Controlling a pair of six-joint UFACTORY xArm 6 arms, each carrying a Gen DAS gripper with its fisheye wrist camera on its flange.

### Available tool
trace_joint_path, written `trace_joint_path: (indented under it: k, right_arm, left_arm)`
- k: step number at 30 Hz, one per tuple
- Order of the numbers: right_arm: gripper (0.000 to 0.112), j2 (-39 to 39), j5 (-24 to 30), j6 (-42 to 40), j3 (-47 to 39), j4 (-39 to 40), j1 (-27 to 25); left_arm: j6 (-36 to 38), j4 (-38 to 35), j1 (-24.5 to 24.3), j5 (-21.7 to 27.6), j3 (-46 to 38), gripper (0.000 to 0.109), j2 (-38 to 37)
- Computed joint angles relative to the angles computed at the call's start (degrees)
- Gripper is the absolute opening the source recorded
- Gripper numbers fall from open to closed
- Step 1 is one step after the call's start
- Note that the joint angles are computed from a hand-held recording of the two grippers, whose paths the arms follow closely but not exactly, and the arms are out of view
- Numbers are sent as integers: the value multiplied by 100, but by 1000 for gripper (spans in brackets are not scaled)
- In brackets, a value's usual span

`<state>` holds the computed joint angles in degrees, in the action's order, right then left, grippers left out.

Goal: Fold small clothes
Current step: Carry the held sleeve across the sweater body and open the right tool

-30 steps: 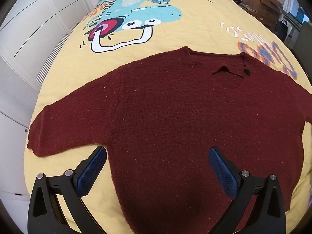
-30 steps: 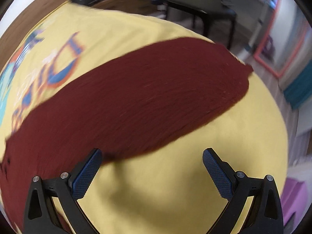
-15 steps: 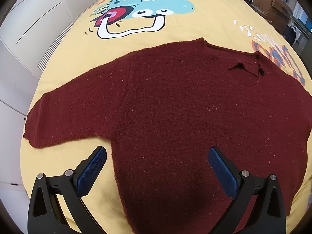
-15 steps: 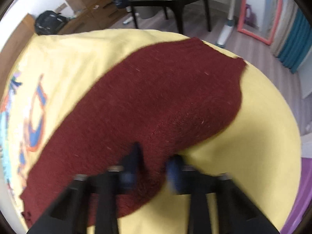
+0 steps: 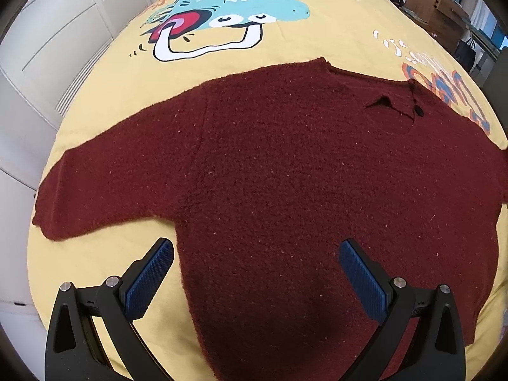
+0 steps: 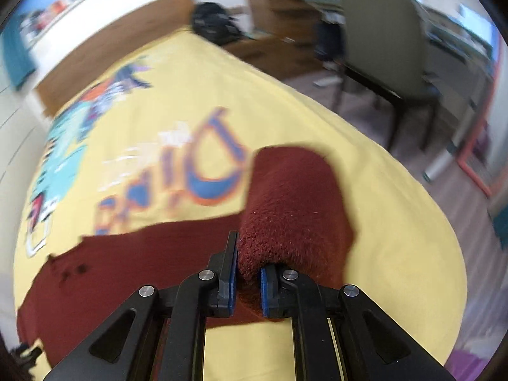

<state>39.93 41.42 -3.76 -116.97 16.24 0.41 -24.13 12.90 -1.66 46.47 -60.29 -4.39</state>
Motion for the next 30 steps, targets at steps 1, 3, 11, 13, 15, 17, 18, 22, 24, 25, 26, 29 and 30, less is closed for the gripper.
trace_joint_path:
  k: [1,3,11,13,15,17,18,22,24,25,26,29,30]
  right_arm:
    - [11,-61,32,-104,-8,105,92]
    - [11,74,300,-312,-467,325,316]
    - [11,659,1084,-194,-1860,176,1230]
    - [11,796,1224,-194,-2050,225,1438]
    - [11,1190,1523,-126,-2656,205,1616]
    - [11,1261,1595,-161,-2672,250,1754]
    - [11,1199,1542,-153,-2507,257,1824]
    - [11,1320,1699,-101,-2290,243,2090]
    - [11,1269,1697,-58,-1934,147,2213]
    - [11,1144,1638,-99,-1626,147,2239]
    - [11,1170,1687,-80,-1531,66,2299]
    - [12,1222,1801,20,-1372,-57,2386]
    - [12,1205,1784,33,-1286,-65,2395]
  left_arm:
    - [54,-72,20,-2,-9,102,11]
    - [156,-133,50,-39,-3,102,17]
    - [337,38,189,-157,-46,102,93]
    - [377,49,240,-120,-142,102,157]
    - [343,103,280,-128,-170,102,160]
    - [311,93,333,-194,-168,102,150]
    - [321,68,360,-198,-173,102,148]
    - [298,71,430,-184,-194,102,189]
    - [273,90,451,-149,-202,102,203]
    - [282,89,454,-119,-215,102,216]
    - [300,79,457,-99,-228,102,231]
    - [306,34,466,-61,-242,102,254]
    - [309,3,473,-61,-236,102,252]
